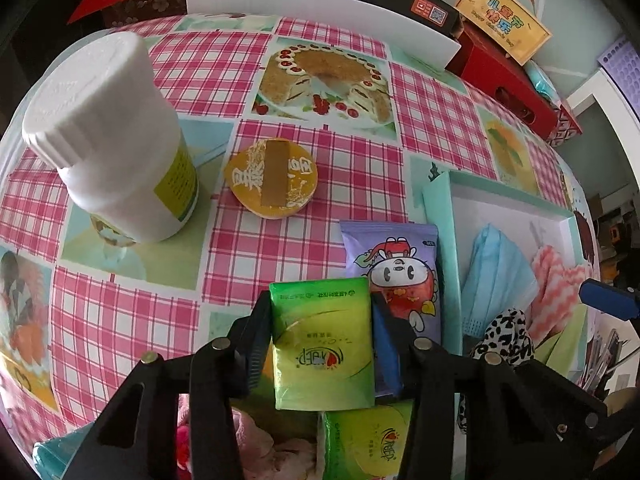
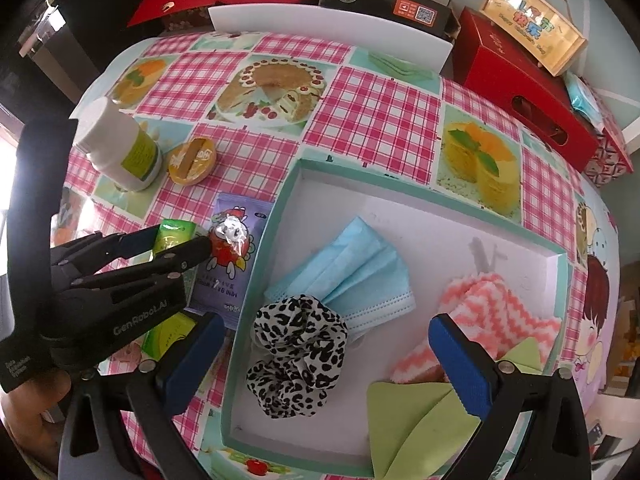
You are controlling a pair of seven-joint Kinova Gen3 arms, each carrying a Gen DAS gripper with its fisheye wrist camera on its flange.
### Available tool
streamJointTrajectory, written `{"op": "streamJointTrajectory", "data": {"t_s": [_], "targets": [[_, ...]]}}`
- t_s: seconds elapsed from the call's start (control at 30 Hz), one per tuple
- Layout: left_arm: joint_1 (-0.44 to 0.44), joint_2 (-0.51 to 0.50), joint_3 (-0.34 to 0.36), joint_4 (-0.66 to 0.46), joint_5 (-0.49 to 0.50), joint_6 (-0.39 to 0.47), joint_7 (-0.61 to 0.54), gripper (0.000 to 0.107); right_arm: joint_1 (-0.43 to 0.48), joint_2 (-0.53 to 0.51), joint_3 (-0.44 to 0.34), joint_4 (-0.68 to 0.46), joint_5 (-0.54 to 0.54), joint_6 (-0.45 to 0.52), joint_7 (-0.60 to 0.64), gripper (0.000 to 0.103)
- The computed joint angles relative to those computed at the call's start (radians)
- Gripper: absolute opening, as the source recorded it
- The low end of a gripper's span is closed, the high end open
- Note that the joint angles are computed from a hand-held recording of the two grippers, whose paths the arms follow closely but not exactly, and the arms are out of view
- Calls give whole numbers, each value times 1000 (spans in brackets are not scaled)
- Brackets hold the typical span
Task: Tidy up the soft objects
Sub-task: 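Hold the green pack with the left gripper while the right gripper grasps the purple baby wipes pack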
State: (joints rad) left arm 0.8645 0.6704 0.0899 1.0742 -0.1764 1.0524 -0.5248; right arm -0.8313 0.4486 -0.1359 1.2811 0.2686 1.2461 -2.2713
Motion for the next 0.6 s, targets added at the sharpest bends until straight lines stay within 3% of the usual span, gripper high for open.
{"op": "streamJointTrajectory", "data": {"t_s": [0.2, 0.6], "targets": [[6, -20, -15, 25, -8, -6, 45, 48, -7, 14, -1, -22, 0, 2, 10, 103], [19, -185, -36, 232, -133, -75, 257, 48, -28, 68, -12, -117, -41, -45, 105, 103]]}}
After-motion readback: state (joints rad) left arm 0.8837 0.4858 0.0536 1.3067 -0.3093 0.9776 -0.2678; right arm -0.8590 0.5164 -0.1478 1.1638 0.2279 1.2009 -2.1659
